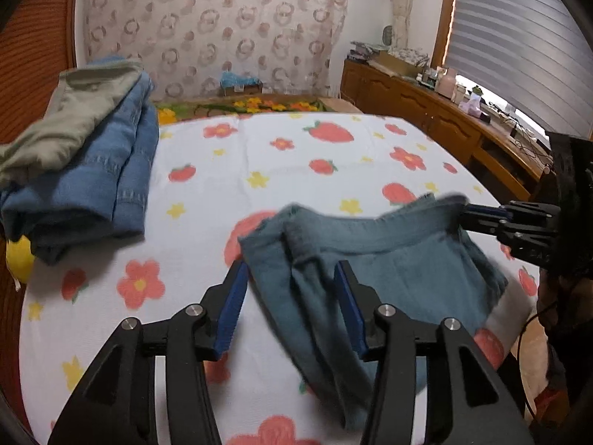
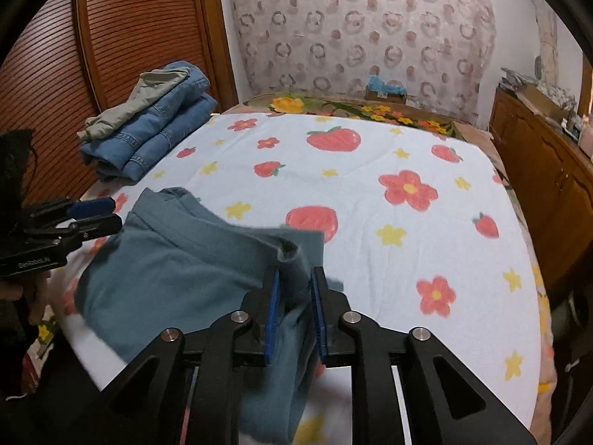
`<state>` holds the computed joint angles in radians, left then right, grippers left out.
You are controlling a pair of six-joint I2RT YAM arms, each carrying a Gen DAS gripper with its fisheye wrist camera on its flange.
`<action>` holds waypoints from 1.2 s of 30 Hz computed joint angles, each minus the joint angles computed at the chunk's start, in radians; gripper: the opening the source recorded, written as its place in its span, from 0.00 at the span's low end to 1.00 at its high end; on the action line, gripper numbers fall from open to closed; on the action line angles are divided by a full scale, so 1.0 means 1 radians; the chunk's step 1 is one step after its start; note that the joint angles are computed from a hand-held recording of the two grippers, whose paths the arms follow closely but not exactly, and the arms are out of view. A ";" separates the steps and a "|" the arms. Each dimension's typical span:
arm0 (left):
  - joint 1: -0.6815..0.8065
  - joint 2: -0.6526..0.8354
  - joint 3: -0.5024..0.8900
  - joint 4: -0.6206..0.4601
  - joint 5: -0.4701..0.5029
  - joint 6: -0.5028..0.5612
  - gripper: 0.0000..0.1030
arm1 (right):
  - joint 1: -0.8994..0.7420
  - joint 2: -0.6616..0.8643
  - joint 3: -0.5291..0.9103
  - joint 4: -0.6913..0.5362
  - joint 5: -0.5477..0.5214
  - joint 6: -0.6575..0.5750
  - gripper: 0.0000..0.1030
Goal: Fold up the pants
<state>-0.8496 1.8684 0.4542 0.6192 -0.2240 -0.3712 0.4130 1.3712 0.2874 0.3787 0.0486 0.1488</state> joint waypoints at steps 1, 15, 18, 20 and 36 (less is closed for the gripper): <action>-0.004 -0.002 -0.012 0.007 -0.004 -0.001 0.55 | -0.002 -0.015 -0.015 0.001 -0.009 0.003 0.23; -0.109 -0.074 -0.220 0.144 -0.037 -0.073 0.55 | 0.092 -0.282 -0.183 -0.107 0.033 0.081 0.29; -0.145 -0.058 -0.250 0.189 -0.037 -0.076 0.42 | 0.117 -0.333 -0.216 -0.128 0.036 0.084 0.29; -0.165 -0.046 -0.262 0.210 -0.043 -0.087 0.35 | 0.120 -0.356 -0.229 -0.142 0.038 0.091 0.29; -0.236 0.054 -0.222 0.268 -0.023 -0.127 0.23 | 0.141 -0.317 -0.256 -0.079 0.046 0.119 0.21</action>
